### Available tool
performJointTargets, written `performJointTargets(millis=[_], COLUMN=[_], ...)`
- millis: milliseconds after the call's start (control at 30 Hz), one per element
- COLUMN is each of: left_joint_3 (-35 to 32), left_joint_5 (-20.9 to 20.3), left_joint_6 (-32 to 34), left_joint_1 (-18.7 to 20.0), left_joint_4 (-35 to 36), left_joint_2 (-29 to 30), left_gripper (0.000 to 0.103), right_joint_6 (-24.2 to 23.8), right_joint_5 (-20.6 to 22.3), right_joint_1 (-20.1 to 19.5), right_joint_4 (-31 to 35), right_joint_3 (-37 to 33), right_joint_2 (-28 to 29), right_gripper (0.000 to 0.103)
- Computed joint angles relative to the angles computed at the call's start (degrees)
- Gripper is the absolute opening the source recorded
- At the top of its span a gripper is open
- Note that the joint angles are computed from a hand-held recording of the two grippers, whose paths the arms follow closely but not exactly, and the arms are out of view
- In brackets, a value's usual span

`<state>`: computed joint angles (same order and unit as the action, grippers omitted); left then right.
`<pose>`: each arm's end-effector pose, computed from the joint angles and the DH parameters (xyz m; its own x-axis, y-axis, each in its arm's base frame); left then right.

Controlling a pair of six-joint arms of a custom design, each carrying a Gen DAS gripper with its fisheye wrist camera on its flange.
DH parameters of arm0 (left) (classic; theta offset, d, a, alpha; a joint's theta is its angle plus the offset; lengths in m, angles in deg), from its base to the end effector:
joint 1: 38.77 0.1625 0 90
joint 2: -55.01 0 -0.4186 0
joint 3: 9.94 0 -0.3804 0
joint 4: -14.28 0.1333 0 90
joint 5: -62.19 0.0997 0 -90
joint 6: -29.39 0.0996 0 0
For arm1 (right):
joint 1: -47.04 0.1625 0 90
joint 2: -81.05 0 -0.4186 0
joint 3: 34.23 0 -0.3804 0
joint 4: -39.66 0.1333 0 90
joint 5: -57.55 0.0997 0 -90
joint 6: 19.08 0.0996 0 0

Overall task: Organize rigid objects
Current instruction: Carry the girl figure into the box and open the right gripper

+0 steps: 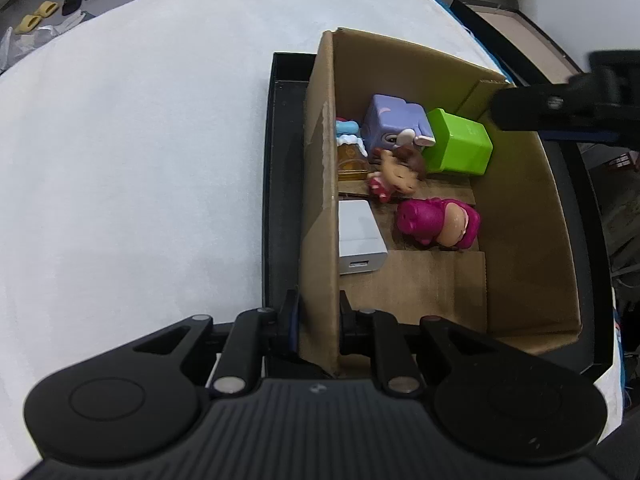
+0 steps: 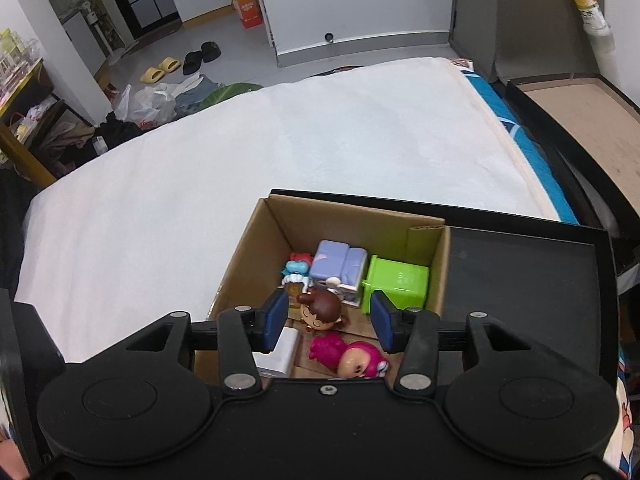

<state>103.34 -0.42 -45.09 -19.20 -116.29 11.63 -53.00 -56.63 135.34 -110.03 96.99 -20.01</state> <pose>-0.3909 -0.3291 -0.0332 -0.8143 -0.0373 -0.5793 0.1378 0.9570 -0.2554 0.0812 -0.3827 0.3523 -0.7661 -0.2954 0.5708 -0.4841 0.8494 -0.2101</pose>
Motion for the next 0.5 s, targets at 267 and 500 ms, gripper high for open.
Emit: performJointTargets(millis=[267,500], left_joint_3=[-2.19,-4.54], left_joint_5=[1.79,3.20], left_joint_6=[-2.68,-5.40], left_joint_1=[-1.51,-3.53], left_joint_4=[4.99,10.39], left_joint_2=[-1.21,-2.03], left_gripper=[0.015,0.016], right_joint_6=[-0.10,-0.95], right_joint_5=[2.35,5.69], right_joint_1=[-1.97,-4.11], right_joint_4=[2.94,5.83], right_joint_3=[-0.90,-1.16], right_joint_2=[-4.08,-8.43], right_gripper=[0.052,0.060])
